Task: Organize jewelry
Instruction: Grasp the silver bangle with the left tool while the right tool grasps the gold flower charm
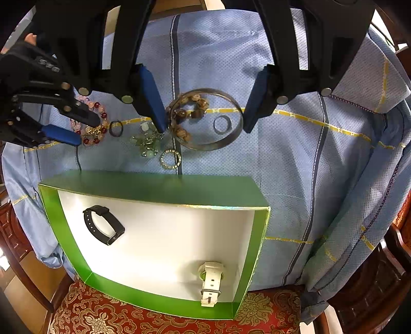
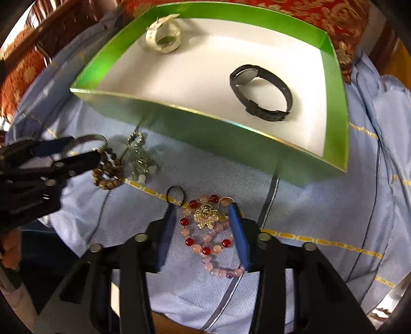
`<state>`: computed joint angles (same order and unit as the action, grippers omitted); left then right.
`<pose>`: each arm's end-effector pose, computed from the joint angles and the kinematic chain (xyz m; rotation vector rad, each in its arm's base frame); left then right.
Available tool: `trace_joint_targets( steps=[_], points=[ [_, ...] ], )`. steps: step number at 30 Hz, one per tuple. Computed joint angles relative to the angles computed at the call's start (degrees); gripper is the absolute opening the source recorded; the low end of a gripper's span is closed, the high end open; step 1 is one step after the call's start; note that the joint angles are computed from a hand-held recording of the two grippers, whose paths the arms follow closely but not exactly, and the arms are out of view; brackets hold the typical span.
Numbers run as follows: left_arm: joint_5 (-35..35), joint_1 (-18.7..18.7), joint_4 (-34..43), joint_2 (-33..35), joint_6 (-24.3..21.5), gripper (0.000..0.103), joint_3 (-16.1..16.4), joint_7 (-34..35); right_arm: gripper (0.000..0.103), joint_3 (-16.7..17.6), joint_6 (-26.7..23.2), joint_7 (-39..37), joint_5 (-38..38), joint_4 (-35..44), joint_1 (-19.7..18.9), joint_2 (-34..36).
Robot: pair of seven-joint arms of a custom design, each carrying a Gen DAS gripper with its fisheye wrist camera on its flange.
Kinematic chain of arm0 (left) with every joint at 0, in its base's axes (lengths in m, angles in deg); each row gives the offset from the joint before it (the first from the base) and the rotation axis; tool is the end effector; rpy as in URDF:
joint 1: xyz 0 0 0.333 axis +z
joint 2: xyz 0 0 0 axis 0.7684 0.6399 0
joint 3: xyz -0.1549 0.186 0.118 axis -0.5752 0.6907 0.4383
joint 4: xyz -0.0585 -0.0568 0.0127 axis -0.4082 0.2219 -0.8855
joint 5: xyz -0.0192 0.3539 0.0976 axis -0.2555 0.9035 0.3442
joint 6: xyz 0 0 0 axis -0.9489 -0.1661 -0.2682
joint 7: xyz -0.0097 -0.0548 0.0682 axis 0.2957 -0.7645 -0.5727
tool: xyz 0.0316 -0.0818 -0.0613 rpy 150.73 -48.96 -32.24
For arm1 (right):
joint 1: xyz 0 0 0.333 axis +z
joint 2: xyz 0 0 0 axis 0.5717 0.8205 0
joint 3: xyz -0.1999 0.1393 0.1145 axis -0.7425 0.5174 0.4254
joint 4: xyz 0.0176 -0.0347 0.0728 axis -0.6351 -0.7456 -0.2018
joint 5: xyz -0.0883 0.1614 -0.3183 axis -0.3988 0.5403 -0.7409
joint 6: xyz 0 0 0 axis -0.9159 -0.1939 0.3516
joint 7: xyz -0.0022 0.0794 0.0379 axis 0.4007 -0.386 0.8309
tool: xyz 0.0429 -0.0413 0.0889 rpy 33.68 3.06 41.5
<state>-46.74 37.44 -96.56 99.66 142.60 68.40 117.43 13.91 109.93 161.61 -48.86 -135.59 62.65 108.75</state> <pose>0.6565 -0.2575 0.3935 -1.9116 2.2765 -0.4333 0.6391 0.3469 0.3797 -2.2567 1.7936 -0.1337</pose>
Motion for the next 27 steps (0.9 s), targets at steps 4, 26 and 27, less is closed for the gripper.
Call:
trace_joint_targets(
  steps=[4, 26, 27],
  points=[
    [-0.4, 0.5, -1.0, -0.8, 0.5, 0.061, -0.2, 0.4, 0.021, -0.9, -2.9, -0.3, -2.3, 3.5, 1.4, 2.3],
    [-2.1, 2.0, -7.6, -6.0, 6.6, 0.061, -0.8, 2.2, 0.021, -0.1, 3.4, 0.9, -1.2, -3.3, 0.3, -2.8],
    [-2.0, 1.9, -7.7, -6.1, 6.7, 0.061, -0.8, 2.2, 0.021, -0.1, 3.3, 0.9, -1.2, -3.0, 0.4, -2.6]
  ],
)
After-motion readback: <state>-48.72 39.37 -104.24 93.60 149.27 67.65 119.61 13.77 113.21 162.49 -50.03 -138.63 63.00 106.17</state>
